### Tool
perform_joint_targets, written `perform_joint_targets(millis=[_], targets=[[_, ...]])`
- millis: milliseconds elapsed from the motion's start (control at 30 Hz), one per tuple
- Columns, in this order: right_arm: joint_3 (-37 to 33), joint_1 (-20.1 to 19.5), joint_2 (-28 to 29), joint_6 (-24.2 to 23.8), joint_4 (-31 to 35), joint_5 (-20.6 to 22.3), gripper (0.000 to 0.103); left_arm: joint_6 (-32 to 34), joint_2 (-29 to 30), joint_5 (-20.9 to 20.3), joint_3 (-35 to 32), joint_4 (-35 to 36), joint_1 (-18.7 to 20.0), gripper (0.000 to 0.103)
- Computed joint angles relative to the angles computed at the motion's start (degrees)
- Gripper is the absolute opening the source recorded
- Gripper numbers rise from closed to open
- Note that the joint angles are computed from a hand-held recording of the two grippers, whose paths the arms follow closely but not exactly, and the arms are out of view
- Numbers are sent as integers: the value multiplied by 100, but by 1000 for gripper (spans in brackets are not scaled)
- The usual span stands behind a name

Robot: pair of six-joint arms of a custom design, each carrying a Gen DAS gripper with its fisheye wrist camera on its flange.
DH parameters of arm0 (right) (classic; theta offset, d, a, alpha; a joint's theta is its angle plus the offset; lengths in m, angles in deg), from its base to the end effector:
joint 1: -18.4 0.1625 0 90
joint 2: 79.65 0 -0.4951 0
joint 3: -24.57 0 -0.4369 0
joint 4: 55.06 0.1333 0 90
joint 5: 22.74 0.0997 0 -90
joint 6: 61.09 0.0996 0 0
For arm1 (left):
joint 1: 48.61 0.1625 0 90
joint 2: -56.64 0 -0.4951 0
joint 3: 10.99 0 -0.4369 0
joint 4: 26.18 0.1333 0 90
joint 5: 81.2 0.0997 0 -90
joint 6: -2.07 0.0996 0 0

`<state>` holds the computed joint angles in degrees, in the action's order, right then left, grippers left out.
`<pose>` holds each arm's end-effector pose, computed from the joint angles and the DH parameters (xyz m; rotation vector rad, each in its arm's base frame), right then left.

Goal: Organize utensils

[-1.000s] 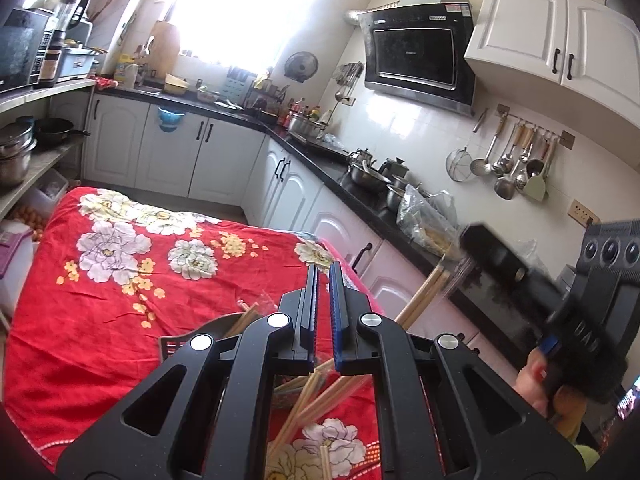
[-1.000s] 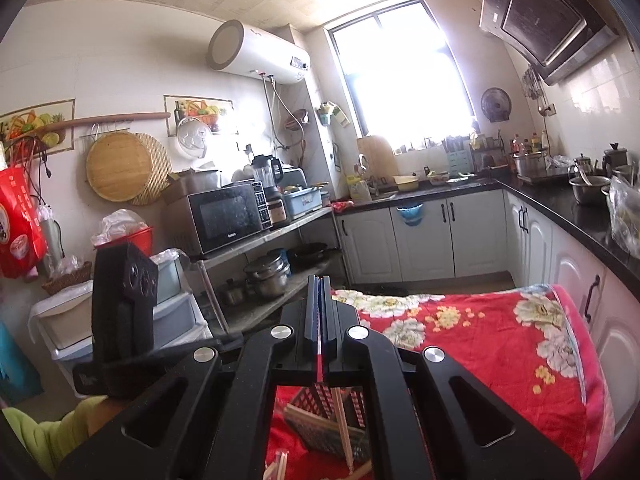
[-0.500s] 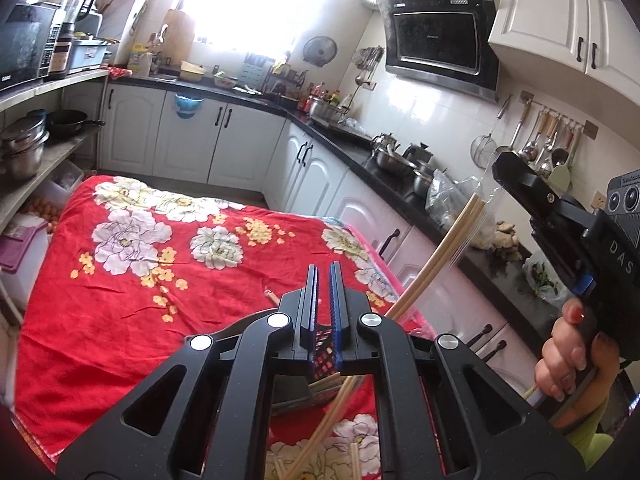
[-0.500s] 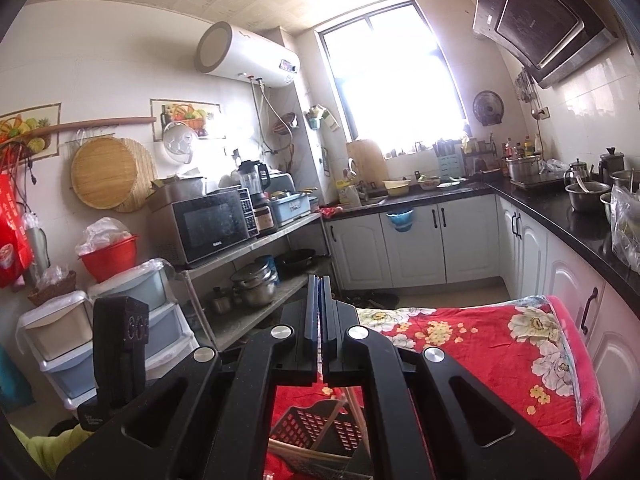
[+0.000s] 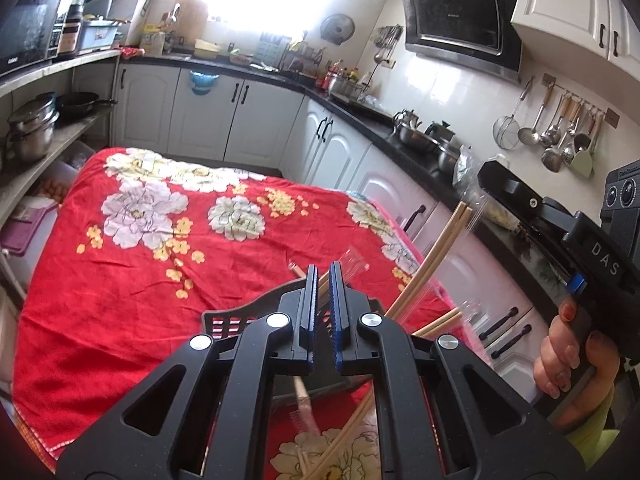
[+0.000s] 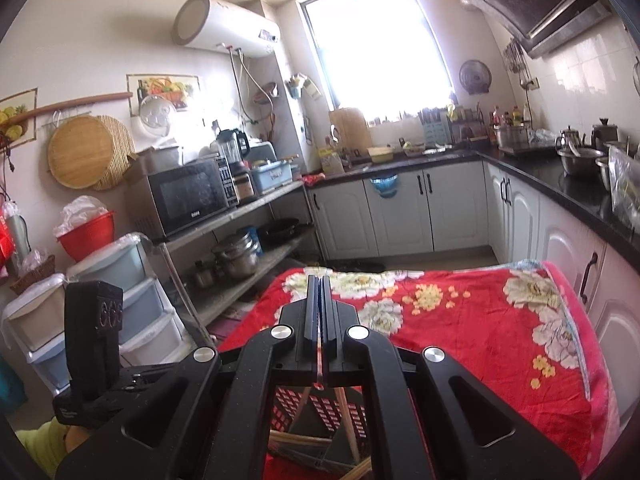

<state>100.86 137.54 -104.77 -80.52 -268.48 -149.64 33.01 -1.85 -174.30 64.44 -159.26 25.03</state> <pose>0.4676 -0.6878 0.1030 0.4039 -2.1583 1.6118 -0.1054 -0.8133 0.4119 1.2427 2.7899 -0.7138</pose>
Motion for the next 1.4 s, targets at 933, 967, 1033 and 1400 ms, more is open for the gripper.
perform_joint_targets(millis=[933, 967, 1033, 1400], targets=[[443, -132, -37, 580, 257, -485, 27, -334, -43, 220, -26, 180, 269, 51], [444, -118, -29, 535, 218, -511, 29, -349, -52, 206, -32, 180, 278, 52], [468, -96, -30, 480, 159, -548, 31, -382, -69, 178, -42, 180, 293, 56], [655, 37, -59, 384, -57, -666, 40, -493, -200, 64, 15, 156, 390, 72]])
